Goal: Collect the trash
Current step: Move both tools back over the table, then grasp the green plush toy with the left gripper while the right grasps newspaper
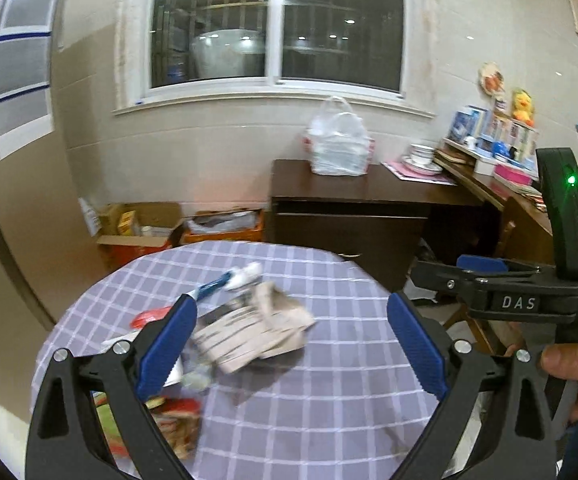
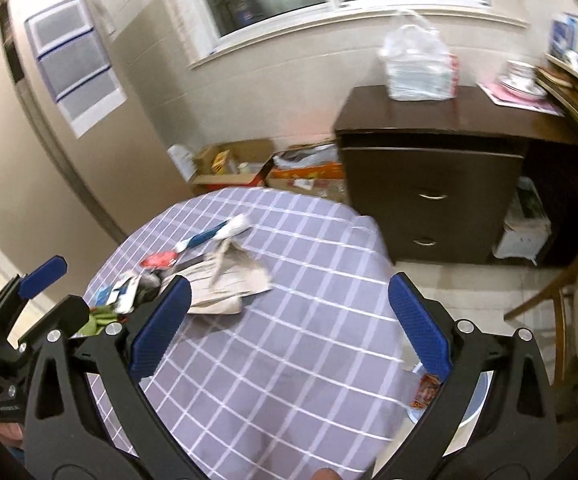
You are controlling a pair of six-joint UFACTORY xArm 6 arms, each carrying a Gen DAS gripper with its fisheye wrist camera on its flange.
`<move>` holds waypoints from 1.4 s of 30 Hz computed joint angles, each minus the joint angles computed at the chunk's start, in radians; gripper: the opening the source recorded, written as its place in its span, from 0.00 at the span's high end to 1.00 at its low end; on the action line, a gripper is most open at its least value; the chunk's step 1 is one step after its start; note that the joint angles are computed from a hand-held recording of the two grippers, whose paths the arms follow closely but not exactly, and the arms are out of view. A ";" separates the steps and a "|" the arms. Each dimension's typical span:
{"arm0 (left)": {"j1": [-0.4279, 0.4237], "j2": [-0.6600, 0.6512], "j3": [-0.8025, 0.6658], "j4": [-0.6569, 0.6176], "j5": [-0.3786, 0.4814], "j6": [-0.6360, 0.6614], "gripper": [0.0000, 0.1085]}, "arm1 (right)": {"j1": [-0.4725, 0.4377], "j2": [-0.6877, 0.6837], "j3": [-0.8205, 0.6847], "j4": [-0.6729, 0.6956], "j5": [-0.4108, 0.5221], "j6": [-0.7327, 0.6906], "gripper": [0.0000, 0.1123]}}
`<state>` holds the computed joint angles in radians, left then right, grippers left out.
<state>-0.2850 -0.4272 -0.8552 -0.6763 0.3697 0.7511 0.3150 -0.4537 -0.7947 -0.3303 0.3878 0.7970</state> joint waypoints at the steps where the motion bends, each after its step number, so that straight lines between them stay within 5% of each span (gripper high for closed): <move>1: 0.020 -0.009 0.010 -0.012 0.004 0.016 0.13 | 0.014 0.020 -0.016 -0.003 0.003 -0.007 0.14; 15: 0.317 -0.022 0.121 -0.121 0.041 0.273 0.13 | 0.162 0.266 -0.204 0.012 0.062 -0.096 0.14; 26: 0.355 0.130 0.050 -0.118 0.050 0.368 0.13 | 0.202 0.414 -0.306 0.019 0.159 -0.196 0.14; 31: 0.361 0.181 0.005 -0.130 0.076 0.405 0.14 | 0.232 0.536 -0.424 -0.197 0.257 -0.147 0.14; 33: 0.367 0.192 -0.016 -0.130 0.122 0.419 0.38 | 0.241 0.588 -0.481 -0.310 0.299 -0.109 0.14; 37: 0.380 0.207 -0.046 -0.122 0.193 0.397 0.65 | 0.237 0.670 -0.556 -0.400 0.288 -0.134 0.15; 38: 0.376 0.205 -0.043 -0.103 0.182 0.380 0.72 | 0.236 0.680 -0.564 -0.395 0.280 -0.155 0.28; 39: 0.376 0.204 -0.043 -0.095 0.184 0.368 0.79 | 0.230 0.687 -0.572 -0.371 0.260 -0.183 0.52; 42: 0.384 0.192 -0.047 -0.106 0.214 0.355 0.82 | 0.208 0.672 -0.564 -0.265 0.213 -0.220 0.75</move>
